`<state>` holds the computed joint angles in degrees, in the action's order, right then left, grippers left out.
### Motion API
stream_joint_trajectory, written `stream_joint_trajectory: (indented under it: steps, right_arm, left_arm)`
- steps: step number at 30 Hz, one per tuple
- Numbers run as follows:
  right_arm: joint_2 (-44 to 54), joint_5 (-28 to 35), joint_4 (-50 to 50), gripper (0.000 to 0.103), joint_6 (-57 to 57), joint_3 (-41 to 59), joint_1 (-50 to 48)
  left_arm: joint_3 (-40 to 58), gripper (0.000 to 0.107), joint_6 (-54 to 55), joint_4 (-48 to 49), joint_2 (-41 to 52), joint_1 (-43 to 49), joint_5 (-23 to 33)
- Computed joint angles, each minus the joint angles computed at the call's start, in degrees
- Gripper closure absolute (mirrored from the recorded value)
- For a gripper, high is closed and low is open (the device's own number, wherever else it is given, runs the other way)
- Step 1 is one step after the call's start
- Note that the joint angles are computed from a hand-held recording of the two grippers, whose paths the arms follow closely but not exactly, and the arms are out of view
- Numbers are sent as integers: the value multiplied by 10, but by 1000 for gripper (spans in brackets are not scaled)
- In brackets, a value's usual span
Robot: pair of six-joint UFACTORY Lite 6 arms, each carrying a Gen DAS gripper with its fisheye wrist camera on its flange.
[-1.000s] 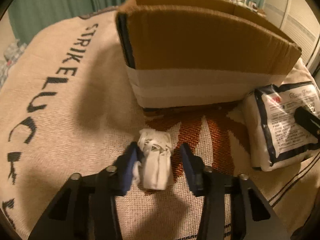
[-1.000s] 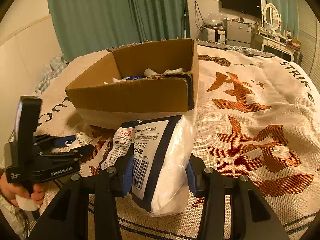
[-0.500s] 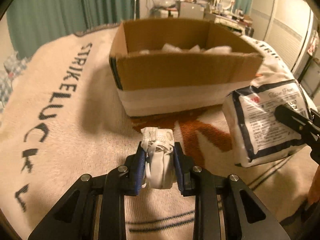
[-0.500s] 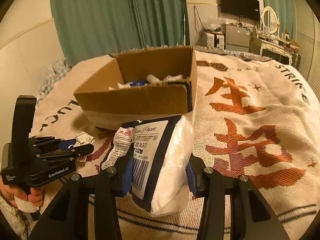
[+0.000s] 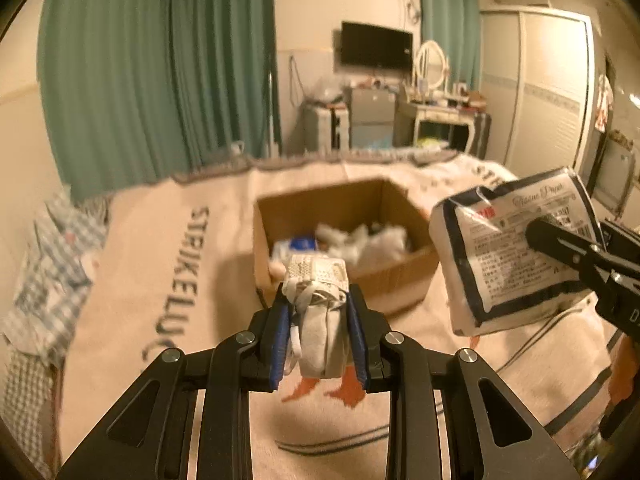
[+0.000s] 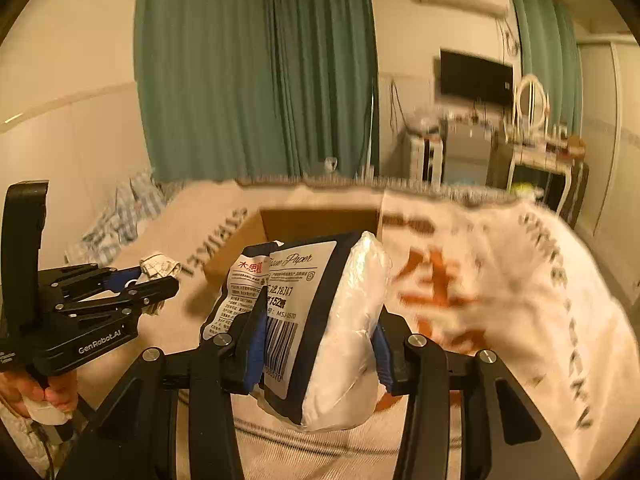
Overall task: Organize soft objects
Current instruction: 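Place the tissue pack and rolled sock into the box, opening both grippers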
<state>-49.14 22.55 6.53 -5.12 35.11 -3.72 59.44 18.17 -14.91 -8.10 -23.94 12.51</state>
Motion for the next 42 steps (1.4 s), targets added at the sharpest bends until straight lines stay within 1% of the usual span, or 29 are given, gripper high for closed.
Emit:
stream_joint_trajectory:
  steps: [4, 5, 8, 12, 14, 17, 21, 24, 26, 27, 29, 30, 32, 33, 35, 36, 37, 38, 39, 40, 42]
  right_arm:
    - [49, 0, -23, 59, 3, 83, 9]
    - [67, -4, -5, 59, -20, 105, 4]
    - [123, -20, 78, 59, -117, 166, -20]
    - [230, -27, 205, 59, -243, 257, -51]
    - [294, -27, 265, 59, -303, 303, -68]
    - [389, -25, 331, 59, -363, 362, -81]
    - [535, -1, 432, 59, -451, 437, -97]
    - [656, 13, 433, 59, -450, 510, -95]
    - [738, 34, 448, 59, -462, 571, -97]
    - [779, 55, 444, 59, -451, 611, -102]
    - [856, 103, 430, 58, -435, 692, -107]
    - [873, 113, 421, 57, -433, 709, -109]
    - [898, 111, 389, 56, -418, 732, -101]
    - [904, 113, 382, 53, -417, 737, -100]
    - [890, 108, 412, 50, -444, 717, -105]
    - [884, 103, 426, 41, -451, 708, -108]
    - [879, 97, 434, 34, -449, 703, -112]
    - [873, 85, 438, 32, -449, 697, -114]
    - [863, 70, 439, 31, -449, 684, -115]
    - [858, 60, 428, 31, -439, 680, -117]
    - [840, 39, 408, 31, -419, 665, -117]
  left_arm:
    - [74, 81, -26, 23, 27, -5, 19]
    - [86, 81, -34, 29, 30, -6, 23]
    - [169, 81, -39, 26, 88, -3, 36]
    - [262, 81, 1, -11, 165, 3, 42]
    - [308, 81, -16, 10, 207, 3, 44]
    - [387, 81, -23, 15, 292, 8, 53]
    - [485, 81, -29, 18, 401, 13, 79]
    - [566, 81, -60, 53, 484, 7, 101]
    - [632, 81, -72, 72, 548, 5, 121]
    - [654, 81, -74, 73, 566, 5, 132]
    - [698, 81, -53, 42, 609, 11, 151]
    - [712, 81, -52, 38, 622, 10, 157]
    - [745, 81, -48, 30, 651, 11, 176]
    - [749, 80, -45, 27, 656, 11, 179]
    - [767, 79, -36, 23, 670, 8, 193]
    - [755, 78, -33, 23, 663, 6, 189]
    - [728, 77, -29, 21, 647, 5, 177]
    - [726, 77, -26, 21, 645, 5, 175]
    - [716, 67, -34, 31, 637, 5, 170]
    - [705, 50, -47, 42, 630, 3, 165]
    - [648, 37, -70, 60, 590, 3, 131]
